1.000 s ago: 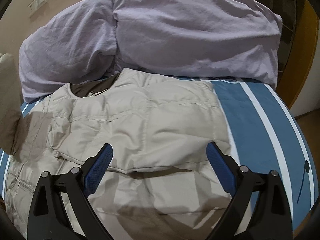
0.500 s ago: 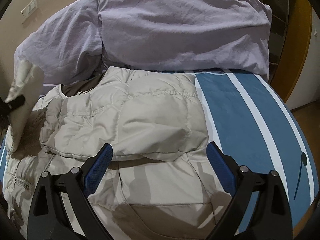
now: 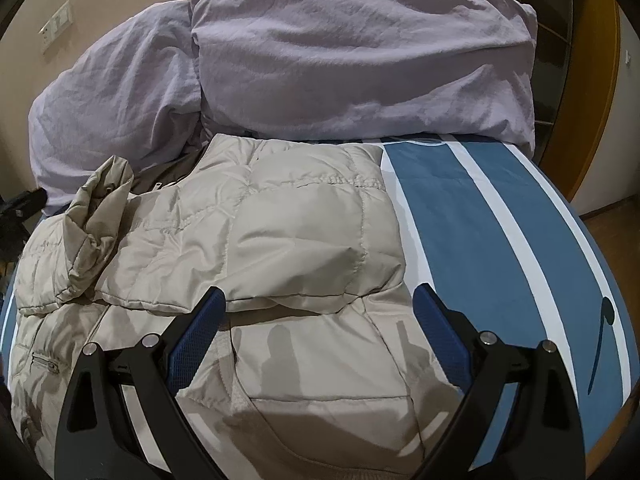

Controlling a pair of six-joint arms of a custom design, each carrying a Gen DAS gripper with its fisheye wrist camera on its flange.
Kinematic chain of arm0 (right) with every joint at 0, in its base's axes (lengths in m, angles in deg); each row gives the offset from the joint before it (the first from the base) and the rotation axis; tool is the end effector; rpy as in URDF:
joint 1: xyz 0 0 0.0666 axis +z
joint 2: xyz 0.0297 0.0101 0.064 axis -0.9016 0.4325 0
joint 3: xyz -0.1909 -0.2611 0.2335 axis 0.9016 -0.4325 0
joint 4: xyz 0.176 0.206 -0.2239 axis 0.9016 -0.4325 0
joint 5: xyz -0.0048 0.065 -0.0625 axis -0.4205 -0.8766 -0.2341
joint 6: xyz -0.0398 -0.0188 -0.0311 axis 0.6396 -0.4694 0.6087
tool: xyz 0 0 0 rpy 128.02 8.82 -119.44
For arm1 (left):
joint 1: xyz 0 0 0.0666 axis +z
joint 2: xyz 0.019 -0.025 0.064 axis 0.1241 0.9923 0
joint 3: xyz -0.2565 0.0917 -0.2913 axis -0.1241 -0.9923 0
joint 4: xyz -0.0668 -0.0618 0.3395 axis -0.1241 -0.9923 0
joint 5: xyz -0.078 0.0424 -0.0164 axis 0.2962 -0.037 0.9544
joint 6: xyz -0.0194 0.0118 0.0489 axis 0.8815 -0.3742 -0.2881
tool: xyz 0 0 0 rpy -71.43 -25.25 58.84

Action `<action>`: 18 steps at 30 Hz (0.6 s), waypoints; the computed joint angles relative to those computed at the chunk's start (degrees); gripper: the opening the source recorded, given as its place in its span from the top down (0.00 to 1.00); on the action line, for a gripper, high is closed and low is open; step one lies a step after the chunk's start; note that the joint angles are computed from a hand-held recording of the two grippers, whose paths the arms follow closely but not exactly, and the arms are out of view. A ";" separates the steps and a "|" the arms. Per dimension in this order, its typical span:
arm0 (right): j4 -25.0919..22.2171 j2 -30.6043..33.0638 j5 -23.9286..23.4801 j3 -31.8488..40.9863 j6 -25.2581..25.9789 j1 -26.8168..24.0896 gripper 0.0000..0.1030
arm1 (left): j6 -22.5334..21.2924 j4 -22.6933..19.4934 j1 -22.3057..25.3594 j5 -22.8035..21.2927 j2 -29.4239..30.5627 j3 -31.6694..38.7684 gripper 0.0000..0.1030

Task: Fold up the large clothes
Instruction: 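Lay the sleeve across the jacket body and open the left gripper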

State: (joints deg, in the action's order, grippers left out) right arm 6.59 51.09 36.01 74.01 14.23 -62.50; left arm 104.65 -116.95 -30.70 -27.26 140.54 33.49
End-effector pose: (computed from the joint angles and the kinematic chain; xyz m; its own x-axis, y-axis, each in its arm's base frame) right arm 0.4056 0.0223 0.3412 -0.6928 -0.1605 -0.7031 -0.3129 0.9453 0.0925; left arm 0.3555 -0.2463 0.3929 -0.6248 -0.1845 -0.7587 -0.3595 0.9306 0.0696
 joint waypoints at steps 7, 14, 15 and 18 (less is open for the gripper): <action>-0.19 0.83 0.10 0.20 0.06 -0.24 0.06 | 2.45 1.25 3.17 2.99 2.70 -2.10 0.51; -0.07 2.32 0.23 -0.01 -0.12 -0.17 0.06 | 1.90 2.58 3.88 4.81 7.12 -2.38 0.51; 0.00 2.54 0.45 -0.03 -0.11 -0.04 0.06 | 1.96 2.55 3.82 4.69 7.44 -2.41 0.51; 0.42 3.10 1.22 -0.39 -0.31 0.38 0.06 | 1.93 2.94 3.94 4.66 7.95 -3.01 0.51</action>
